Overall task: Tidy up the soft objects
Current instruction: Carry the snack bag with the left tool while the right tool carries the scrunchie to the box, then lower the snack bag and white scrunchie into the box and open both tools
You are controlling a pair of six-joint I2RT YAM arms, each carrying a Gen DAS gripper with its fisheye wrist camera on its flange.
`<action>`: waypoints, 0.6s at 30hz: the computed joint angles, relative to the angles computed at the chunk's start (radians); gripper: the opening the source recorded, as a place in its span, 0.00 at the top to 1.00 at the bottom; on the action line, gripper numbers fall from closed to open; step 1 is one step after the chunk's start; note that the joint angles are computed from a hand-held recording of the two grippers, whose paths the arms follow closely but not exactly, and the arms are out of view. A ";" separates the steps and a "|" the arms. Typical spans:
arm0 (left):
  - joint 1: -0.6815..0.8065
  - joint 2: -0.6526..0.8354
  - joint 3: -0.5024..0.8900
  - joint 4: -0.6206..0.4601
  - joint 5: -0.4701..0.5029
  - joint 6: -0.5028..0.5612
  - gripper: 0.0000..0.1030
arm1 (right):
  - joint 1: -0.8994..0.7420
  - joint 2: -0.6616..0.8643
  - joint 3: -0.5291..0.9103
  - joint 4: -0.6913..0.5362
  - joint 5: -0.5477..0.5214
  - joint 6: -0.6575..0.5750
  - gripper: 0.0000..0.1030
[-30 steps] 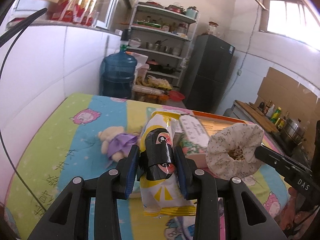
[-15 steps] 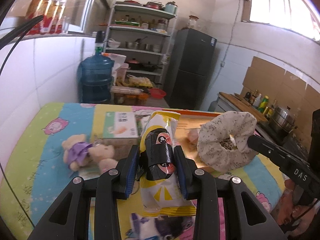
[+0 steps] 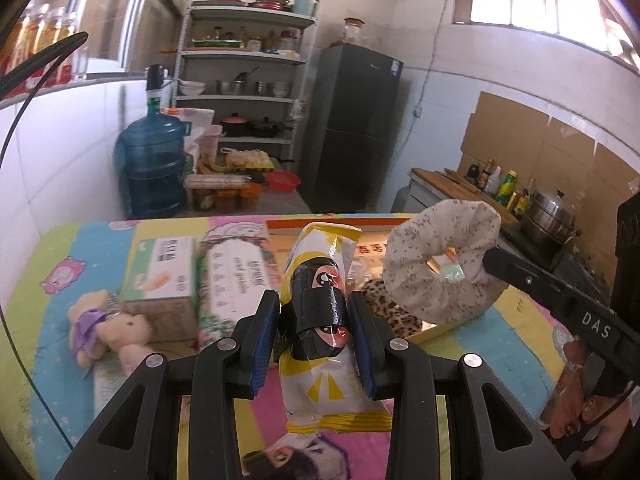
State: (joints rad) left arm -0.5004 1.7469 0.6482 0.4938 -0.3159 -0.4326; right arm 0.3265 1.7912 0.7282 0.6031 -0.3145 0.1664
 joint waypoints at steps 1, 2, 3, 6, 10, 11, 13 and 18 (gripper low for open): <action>-0.004 0.014 0.018 -0.007 0.002 0.000 0.65 | -0.011 0.005 0.007 -0.001 -0.006 0.000 0.88; -0.008 0.025 0.035 -0.016 0.002 0.000 0.65 | -0.021 0.010 0.015 -0.002 -0.011 0.000 0.88; -0.011 0.038 0.052 -0.023 0.005 0.001 0.65 | -0.030 0.014 0.022 -0.002 -0.016 -0.001 0.88; -0.019 0.078 0.109 -0.050 0.014 0.004 0.65 | -0.057 0.028 0.043 -0.005 -0.033 -0.002 0.88; -0.030 0.132 0.180 -0.077 0.018 0.010 0.65 | -0.087 0.052 0.075 -0.012 -0.055 -0.004 0.88; -0.032 0.145 0.196 -0.084 0.019 0.010 0.66 | -0.094 0.060 0.085 -0.015 -0.059 -0.005 0.88; -0.037 0.179 0.233 -0.097 0.023 0.009 0.66 | -0.108 0.076 0.106 -0.020 -0.071 -0.006 0.88; -0.036 0.252 0.315 -0.127 0.030 0.015 0.66 | -0.139 0.128 0.168 -0.037 -0.099 -0.011 0.88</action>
State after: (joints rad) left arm -0.5361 1.9994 0.9629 0.3671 -0.2855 -0.4179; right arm 0.1870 1.9191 0.8960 0.5664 -0.4133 0.1557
